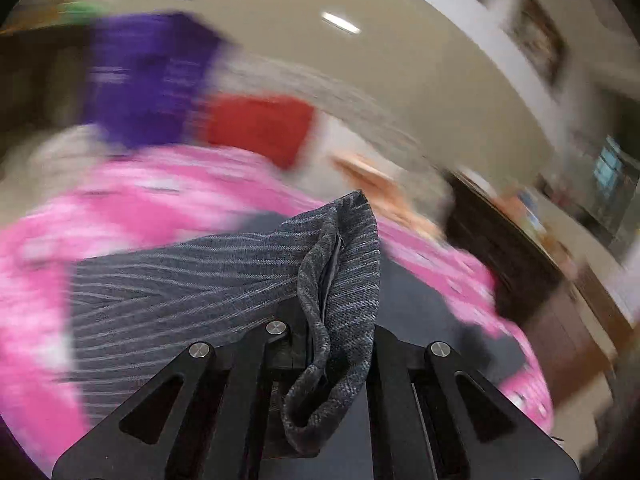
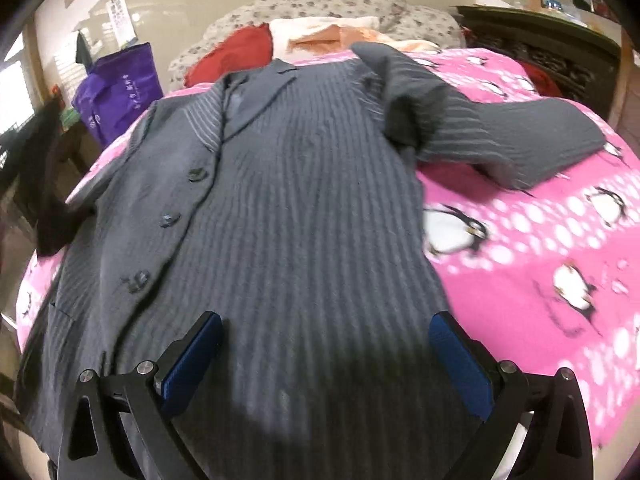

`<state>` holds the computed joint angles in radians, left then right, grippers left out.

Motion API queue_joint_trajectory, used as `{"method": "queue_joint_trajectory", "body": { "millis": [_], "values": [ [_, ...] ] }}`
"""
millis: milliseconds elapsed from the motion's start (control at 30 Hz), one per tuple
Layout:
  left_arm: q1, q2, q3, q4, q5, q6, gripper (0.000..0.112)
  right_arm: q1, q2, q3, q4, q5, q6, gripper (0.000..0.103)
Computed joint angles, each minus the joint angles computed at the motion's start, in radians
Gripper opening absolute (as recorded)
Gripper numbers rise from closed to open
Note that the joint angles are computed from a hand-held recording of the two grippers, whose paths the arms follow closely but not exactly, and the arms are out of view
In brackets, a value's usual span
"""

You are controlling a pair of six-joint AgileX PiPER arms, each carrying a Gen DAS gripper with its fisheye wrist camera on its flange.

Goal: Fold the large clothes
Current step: 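Carry the sleeve across the jacket front with the left tool and release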

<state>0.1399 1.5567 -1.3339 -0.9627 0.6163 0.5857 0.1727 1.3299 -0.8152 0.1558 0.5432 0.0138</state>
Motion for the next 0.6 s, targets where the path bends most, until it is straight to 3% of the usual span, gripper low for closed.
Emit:
{"method": "queue_joint_trajectory", "body": {
  "millis": [133,200,300,467,500,533,600],
  "values": [
    [-0.321,0.245,-0.298,0.157,0.043,-0.169,0.004,0.028,-0.052,0.067,-0.058,-0.028,0.030,0.103],
    [-0.418,0.384,-0.432,0.192,0.123,-0.183,0.004,0.079,-0.070,0.108,-0.177,-0.074,0.136,0.103],
    [-0.501,0.493,-0.491,0.266,0.164,-0.226,0.004,0.091,-0.090,0.151,-0.208,-0.127,0.171,0.103],
    [-0.487,0.548,-0.491,0.213,0.250,-0.207,0.009,0.083,-0.100,0.177,-0.177,-0.160,0.143,0.103],
    [-0.478,0.536,-0.472,0.179,0.259,-0.182,0.022,0.089,-0.100,0.177,-0.193,-0.159,0.161,0.103],
    [-0.467,0.530,-0.464,0.149,0.274,-0.161,0.044,0.093,-0.099,0.176,-0.201,-0.158,0.171,0.103],
    [-0.440,0.489,-0.403,0.075,0.285,-0.100,0.057,0.093,-0.101,0.176,-0.192,-0.157,0.164,0.103]
  ]
}}
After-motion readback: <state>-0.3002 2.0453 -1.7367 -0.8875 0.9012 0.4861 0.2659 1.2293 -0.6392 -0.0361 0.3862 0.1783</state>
